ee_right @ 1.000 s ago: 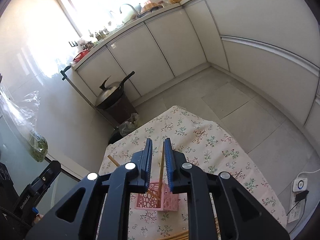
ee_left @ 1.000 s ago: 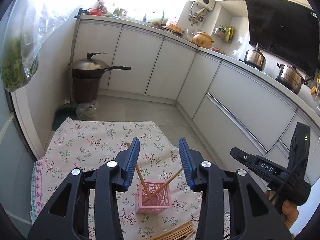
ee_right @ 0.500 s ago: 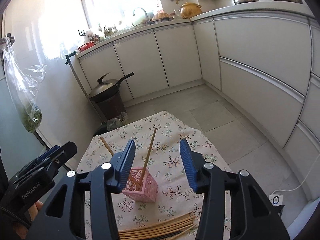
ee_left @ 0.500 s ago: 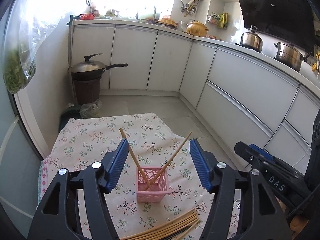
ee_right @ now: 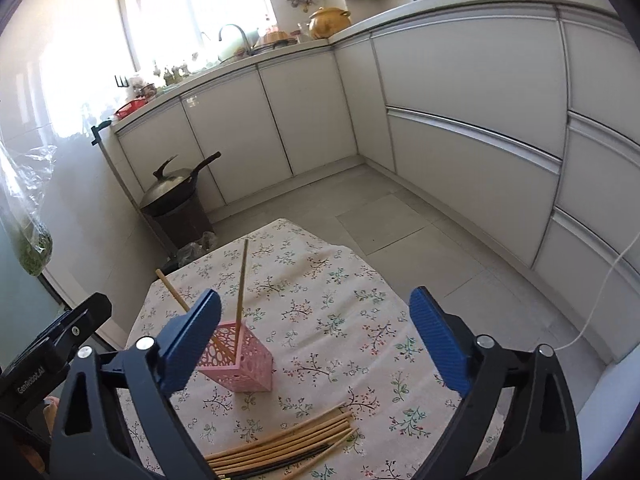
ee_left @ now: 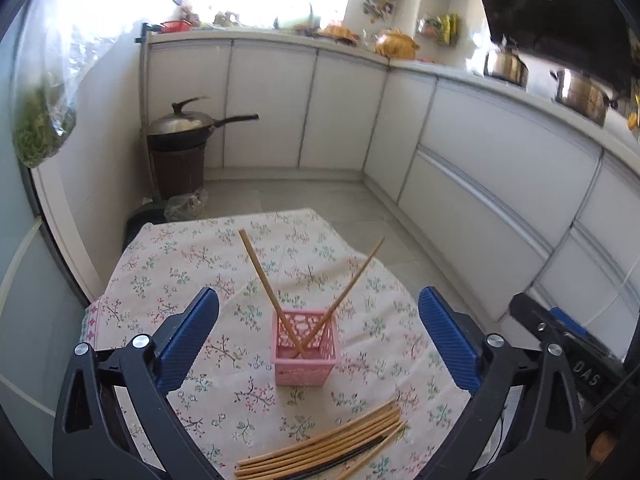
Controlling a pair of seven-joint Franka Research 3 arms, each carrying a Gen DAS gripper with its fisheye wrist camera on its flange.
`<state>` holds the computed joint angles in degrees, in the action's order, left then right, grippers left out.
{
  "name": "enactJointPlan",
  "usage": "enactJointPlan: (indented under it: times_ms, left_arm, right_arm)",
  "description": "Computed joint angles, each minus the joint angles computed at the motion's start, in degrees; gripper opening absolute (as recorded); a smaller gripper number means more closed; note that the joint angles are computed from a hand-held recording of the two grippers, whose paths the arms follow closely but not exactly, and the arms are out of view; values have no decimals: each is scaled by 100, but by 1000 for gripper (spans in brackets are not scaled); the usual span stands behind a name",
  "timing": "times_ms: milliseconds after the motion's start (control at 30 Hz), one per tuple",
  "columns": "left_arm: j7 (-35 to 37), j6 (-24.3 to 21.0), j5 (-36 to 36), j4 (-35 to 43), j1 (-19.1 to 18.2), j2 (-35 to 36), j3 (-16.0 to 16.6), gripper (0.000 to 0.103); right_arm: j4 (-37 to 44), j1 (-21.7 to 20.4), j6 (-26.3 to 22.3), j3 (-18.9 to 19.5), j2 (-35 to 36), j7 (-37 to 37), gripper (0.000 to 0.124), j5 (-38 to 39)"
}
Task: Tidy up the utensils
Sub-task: 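Move the left tool back to the bundle and close on a chopstick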
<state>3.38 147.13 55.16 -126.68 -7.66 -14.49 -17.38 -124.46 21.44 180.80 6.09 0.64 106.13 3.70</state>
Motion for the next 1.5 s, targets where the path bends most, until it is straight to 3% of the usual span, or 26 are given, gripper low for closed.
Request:
enactJointPlan:
  times_ms: [33,100,200,300,433,533,700,833,900,967,1167,1367,1500]
  left_arm:
    - [375,13,-262,29,-82,90,72,96]
    - [1159,154,-864,48,-238,267,230,96]
    - [2790,364,-2299,128,-539,648,481,96]
    - [4222,176,-3536,417,-726,1128,506,96]
    - [4985,-370,-4072,1055,-792,1851,365,96]
    - [5535,-681,-4522,1636,-785,2495,273,96]
    - [5814,-1412,-5154,2649,-716,3451,238,96]
    - [5541,-1721,-4876,3133,-824,3921,402,93]
    - [5485,-1865,-4764,3309,-848,4090,436,83]
    - [5529,-2013,-4742,3483,-839,4256,424,63]
    - [5412,-2346,-4193,3830,-1069,4526,570,38]
    - [5510,-2260,-3997,3607,-1054,4403,551,26]
    - [5588,-1974,-3947,3183,-993,4143,517,16]
  right_arm:
    - [-66,-10,-60,-36,-36,221,96,-261]
    - [-252,-31,-226,-17,-144,-71,96,-13]
    - [-636,-23,-495,-9,-349,-561,96,618]
    - [-863,88,-1008,-103,-443,-1306,96,1720]
    - [-1036,-19,-1732,-179,-479,-1490,96,2537]
    - [-1102,-201,-1978,-163,-436,-1177,96,2324]
    - [-1160,-305,-1967,-179,-428,-1229,96,2328]
    - [-978,-360,-2449,-243,-282,-1621,96,2807]
    - [-916,-409,-2635,-254,-217,-1701,96,2994]
    - [-859,-455,-2811,-259,-173,-1771,96,3150]
    - [-750,-493,-3033,-206,-85,-1905,96,3237]
    - [-696,-451,-3082,-148,-37,-1919,96,3104]
    - [-612,-429,-3206,-130,57,-1834,96,3057]
